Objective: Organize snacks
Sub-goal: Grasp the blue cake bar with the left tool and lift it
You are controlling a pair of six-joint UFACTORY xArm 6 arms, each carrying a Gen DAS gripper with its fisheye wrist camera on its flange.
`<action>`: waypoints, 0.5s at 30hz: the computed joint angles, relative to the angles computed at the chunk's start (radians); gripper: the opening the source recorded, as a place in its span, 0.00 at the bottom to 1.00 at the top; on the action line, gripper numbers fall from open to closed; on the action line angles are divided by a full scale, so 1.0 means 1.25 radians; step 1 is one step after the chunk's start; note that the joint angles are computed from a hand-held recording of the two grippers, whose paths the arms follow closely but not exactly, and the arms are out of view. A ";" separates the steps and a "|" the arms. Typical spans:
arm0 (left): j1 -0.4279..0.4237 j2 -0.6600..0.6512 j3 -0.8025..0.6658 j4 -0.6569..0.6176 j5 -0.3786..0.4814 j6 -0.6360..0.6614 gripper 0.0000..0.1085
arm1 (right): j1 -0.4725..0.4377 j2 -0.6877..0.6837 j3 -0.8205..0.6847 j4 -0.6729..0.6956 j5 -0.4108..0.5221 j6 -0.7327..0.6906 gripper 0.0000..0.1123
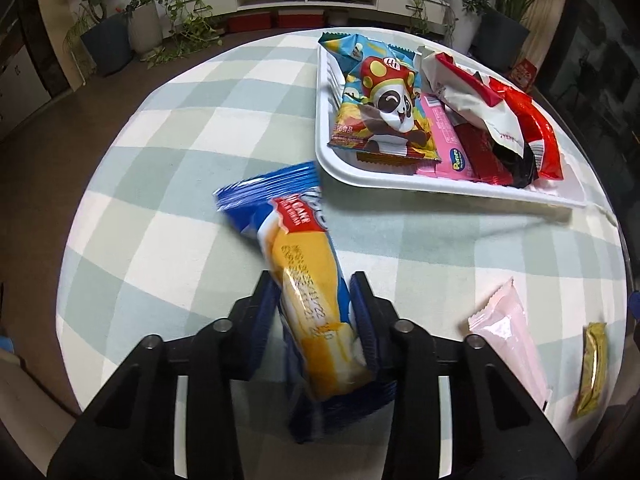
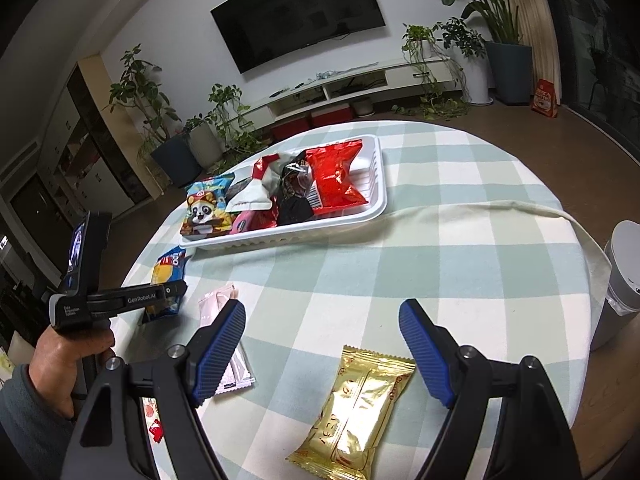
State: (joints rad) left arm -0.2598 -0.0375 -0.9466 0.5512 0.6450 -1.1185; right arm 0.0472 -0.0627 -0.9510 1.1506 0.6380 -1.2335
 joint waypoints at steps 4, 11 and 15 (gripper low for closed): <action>0.001 -0.023 0.031 0.011 -0.015 0.015 0.29 | 0.021 -0.015 0.020 -0.006 -0.023 -0.037 0.73; -0.014 -0.098 0.121 0.049 -0.054 -0.015 0.29 | 0.073 -0.064 0.076 0.007 -0.025 -0.177 0.72; -0.025 -0.170 0.199 0.103 -0.108 -0.082 0.29 | 0.113 -0.083 0.104 -0.001 -0.046 -0.227 0.70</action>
State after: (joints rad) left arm -0.2910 -0.2499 -0.6975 0.6799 0.5104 -1.2208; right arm 0.1885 -0.1665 -0.8205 1.1492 0.5812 -1.5167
